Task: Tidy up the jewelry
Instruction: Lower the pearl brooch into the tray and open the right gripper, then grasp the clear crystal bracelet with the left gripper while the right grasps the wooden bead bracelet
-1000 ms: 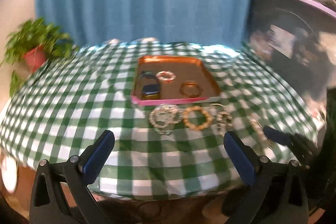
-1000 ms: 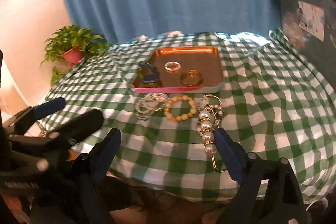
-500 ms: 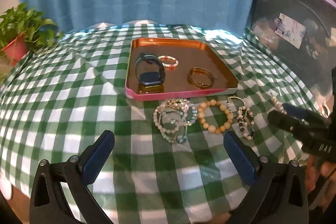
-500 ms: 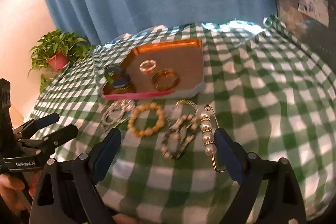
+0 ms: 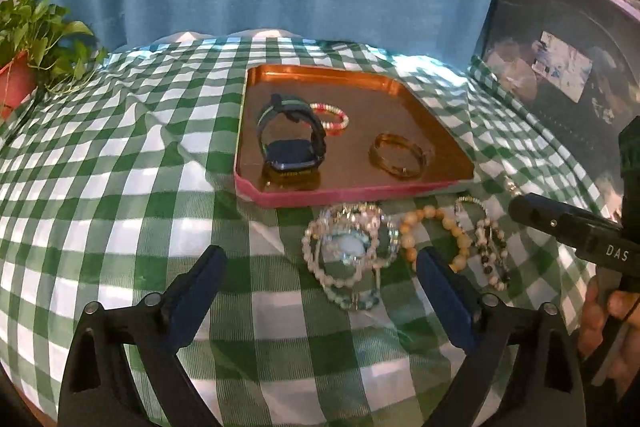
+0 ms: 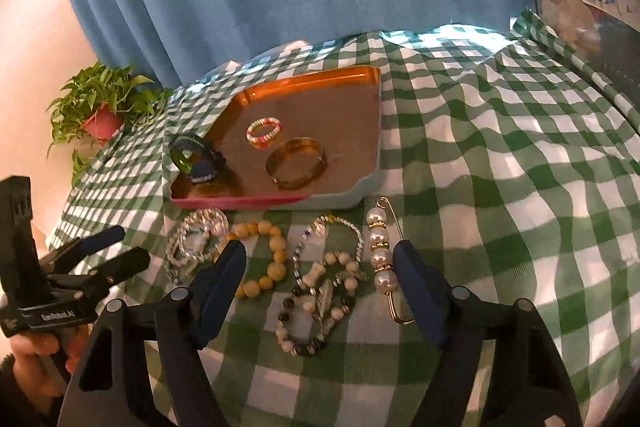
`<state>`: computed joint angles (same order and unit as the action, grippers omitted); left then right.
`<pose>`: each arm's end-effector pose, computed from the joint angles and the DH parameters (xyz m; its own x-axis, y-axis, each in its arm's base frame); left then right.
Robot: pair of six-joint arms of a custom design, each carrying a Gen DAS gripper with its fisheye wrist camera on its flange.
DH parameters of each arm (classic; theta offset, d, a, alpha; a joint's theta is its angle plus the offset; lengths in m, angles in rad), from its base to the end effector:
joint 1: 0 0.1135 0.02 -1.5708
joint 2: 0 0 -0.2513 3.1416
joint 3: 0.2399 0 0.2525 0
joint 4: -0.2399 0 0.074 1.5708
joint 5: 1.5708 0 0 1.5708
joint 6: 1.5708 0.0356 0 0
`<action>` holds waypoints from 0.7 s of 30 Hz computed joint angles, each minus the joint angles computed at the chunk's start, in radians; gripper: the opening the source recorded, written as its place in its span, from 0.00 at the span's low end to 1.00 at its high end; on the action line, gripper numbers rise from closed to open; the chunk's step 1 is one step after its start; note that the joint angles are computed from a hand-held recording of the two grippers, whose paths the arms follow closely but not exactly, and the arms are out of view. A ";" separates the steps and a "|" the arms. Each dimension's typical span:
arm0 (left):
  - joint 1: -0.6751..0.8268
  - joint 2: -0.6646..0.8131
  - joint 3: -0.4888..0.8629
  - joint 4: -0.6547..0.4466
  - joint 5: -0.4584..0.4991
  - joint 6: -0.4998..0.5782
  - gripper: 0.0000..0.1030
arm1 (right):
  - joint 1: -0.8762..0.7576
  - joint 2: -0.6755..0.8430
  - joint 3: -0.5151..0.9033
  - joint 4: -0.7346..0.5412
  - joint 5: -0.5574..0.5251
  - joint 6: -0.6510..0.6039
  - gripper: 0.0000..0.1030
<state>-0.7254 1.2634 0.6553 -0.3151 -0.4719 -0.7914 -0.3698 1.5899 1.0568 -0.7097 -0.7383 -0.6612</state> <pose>0.1928 -0.1493 0.1778 -0.6938 -0.2316 -0.6819 -0.1534 0.9727 -0.1743 0.2873 -0.0857 0.1968 -0.7367 -0.2015 -0.6455 -0.4906 0.8163 0.3051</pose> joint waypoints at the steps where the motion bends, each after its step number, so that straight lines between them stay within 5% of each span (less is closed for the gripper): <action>1: 0.012 -0.001 0.003 0.007 0.003 0.008 0.92 | 0.010 0.006 0.009 0.004 -0.003 0.009 0.72; 7: 0.064 -0.006 0.000 0.048 0.030 0.044 0.92 | 0.185 0.086 0.107 0.172 -0.056 0.098 0.70; 9: 0.069 -0.017 -0.009 0.049 0.032 0.048 0.92 | 0.288 0.213 0.259 0.048 0.136 0.160 0.53; 10: 0.069 -0.023 -0.013 0.044 0.026 0.052 0.92 | 0.278 0.261 0.303 0.009 0.060 0.165 0.51; 11: 0.071 -0.025 -0.015 0.039 0.022 0.054 0.92 | 0.271 0.285 0.309 0.015 0.017 0.174 0.52; 13: 0.088 -0.036 -0.029 0.048 0.039 0.063 0.92 | 0.290 0.282 0.273 0.072 0.110 0.218 0.54; 21: 0.082 -0.041 -0.019 0.030 0.043 0.050 0.92 | 0.242 0.117 0.136 0.107 0.079 0.117 0.57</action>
